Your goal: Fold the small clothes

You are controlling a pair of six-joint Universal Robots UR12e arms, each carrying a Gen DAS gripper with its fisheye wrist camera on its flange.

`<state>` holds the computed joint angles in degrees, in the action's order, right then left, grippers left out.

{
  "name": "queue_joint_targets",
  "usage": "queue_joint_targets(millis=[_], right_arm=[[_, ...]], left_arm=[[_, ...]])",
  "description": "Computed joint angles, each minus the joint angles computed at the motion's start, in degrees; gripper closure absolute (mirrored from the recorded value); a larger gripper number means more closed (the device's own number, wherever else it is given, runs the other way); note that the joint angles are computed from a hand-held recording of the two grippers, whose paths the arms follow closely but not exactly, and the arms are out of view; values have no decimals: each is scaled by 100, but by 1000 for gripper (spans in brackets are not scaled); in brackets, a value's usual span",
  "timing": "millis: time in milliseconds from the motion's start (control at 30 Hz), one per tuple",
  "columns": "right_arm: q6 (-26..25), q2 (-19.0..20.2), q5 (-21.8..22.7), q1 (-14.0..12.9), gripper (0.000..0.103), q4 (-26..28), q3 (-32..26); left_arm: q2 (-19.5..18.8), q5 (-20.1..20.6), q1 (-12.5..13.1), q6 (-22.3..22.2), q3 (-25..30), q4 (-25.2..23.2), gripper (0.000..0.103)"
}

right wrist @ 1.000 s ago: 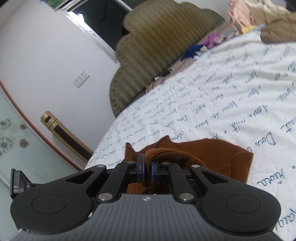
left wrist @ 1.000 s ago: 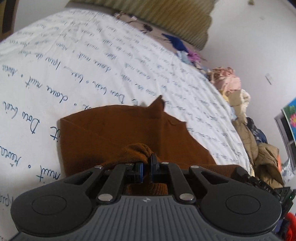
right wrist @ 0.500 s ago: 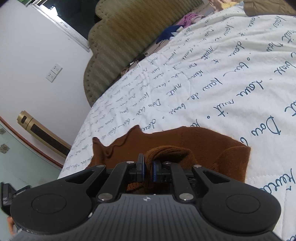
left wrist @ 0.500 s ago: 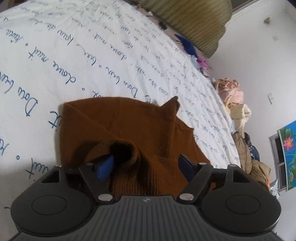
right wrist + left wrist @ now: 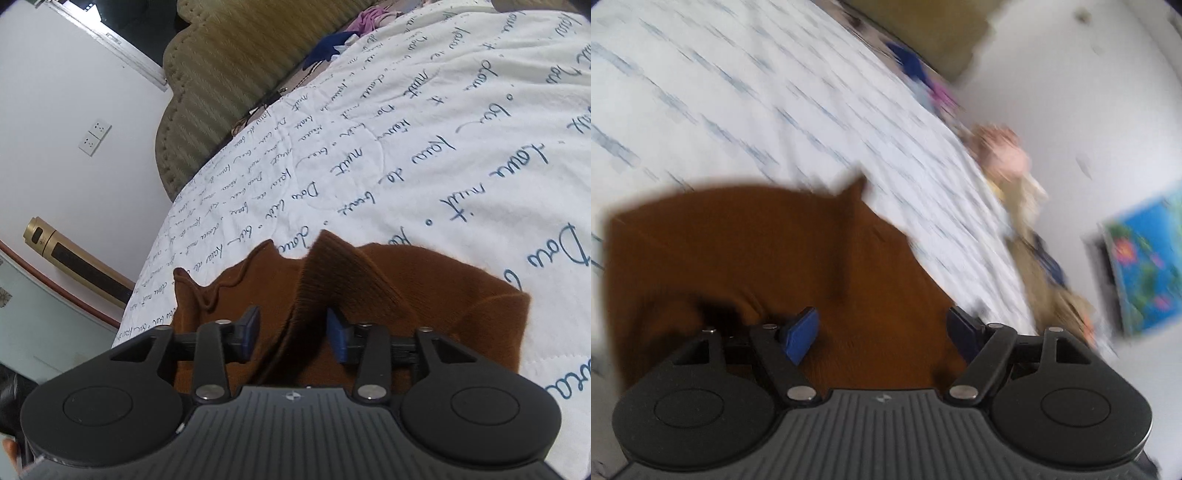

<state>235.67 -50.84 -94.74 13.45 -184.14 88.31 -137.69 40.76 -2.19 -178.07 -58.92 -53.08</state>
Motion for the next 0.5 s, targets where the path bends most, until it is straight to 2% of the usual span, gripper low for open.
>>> queue_joint_targets(millis=[33,100,133,233,300,367,433,500], right_arm=[[-56,-14,-41,12,54,23,-11],[-327,-57,-180,51,33,54,-14],[-515,-86,-257,66,29,82,-8],[-920,-198,-610,127,28,417,-10],[-1167,-266,-725,190,28,512,-3],[-1824,-302,-477,263,28,436,-3],[-2743,-297,-284,392,28,717,-132],[-3736,-194,-539,630,29,1184,-409]], left_arm=[[37,208,-14,-72,-36,171,27],[179,470,-14,391,-168,183,27],[290,688,-18,628,-316,305,27],[539,1213,-6,1199,-713,662,27],[637,1278,66,1494,-847,566,27],[724,1243,135,1762,-1038,573,27],[810,1267,195,1945,-1228,614,27],[912,1173,274,2081,-1509,755,27]])
